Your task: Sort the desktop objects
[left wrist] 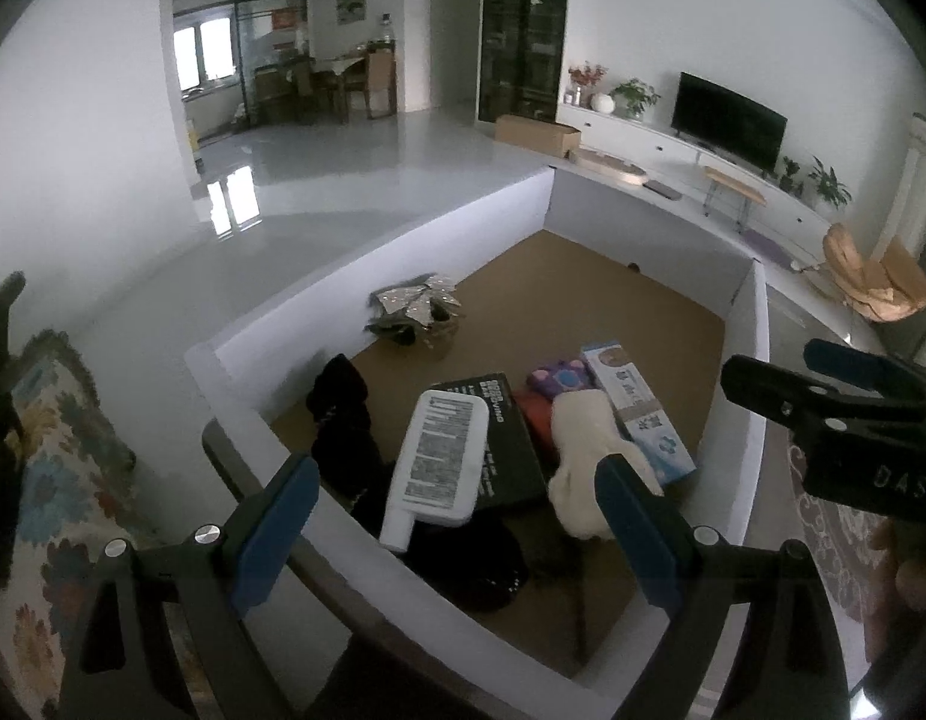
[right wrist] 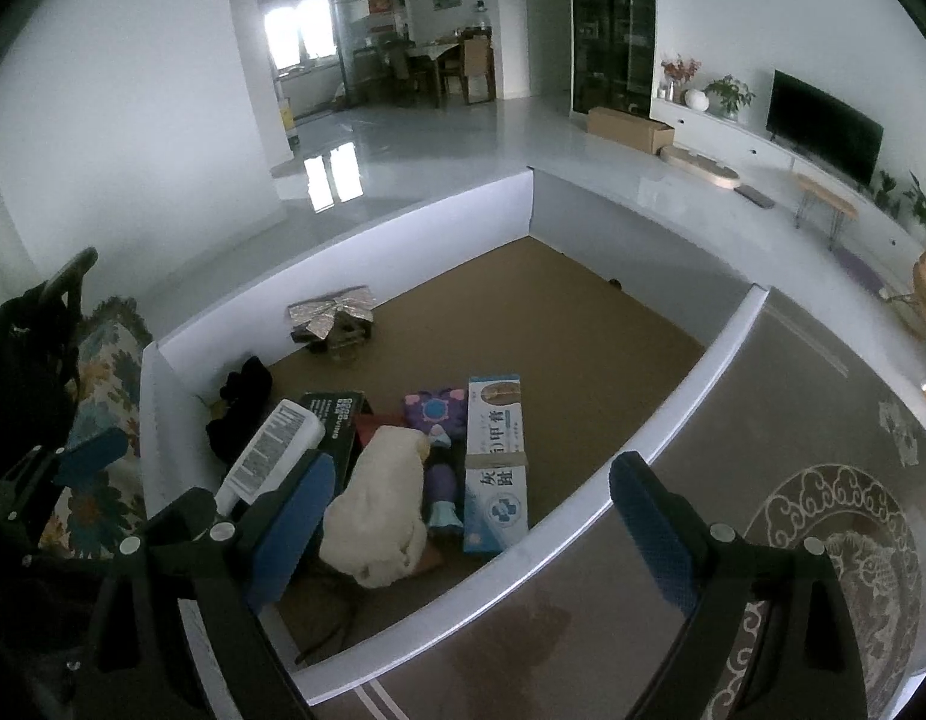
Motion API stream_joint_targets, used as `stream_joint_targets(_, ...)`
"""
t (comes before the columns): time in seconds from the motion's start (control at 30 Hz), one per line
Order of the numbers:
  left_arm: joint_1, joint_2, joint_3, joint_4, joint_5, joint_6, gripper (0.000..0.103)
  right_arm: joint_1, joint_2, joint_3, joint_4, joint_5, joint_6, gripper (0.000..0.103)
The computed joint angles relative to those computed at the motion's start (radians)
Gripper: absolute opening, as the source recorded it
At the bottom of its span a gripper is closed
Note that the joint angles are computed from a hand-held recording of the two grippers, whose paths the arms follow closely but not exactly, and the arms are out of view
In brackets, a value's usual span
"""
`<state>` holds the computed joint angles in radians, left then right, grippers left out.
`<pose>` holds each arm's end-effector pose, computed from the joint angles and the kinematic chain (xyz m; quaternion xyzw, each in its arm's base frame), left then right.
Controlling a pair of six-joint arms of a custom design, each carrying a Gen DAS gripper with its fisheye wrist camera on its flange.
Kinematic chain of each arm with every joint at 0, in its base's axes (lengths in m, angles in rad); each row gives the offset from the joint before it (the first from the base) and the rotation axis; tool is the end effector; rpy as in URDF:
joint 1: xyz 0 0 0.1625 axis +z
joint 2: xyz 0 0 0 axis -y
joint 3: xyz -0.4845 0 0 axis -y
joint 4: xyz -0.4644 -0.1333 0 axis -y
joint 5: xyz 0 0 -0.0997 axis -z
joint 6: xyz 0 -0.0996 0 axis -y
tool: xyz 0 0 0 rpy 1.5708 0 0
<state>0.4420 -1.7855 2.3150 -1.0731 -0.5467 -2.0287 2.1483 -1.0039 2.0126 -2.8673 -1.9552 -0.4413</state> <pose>-0.1821 -0.3278 0.2892 -0.1135 0.7884 -0.4301 0.4249 0.4241 -0.4750 0.1180 0.4498 -0.8615 0.1533 0.1790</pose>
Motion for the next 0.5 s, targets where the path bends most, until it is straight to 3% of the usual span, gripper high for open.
stream_joint_targets(0.5,-0.013,0.008,-0.014,0.069,0.015,-0.075,0.094,0.005,0.015,0.005,-0.005,-0.004,-0.012,0.094)
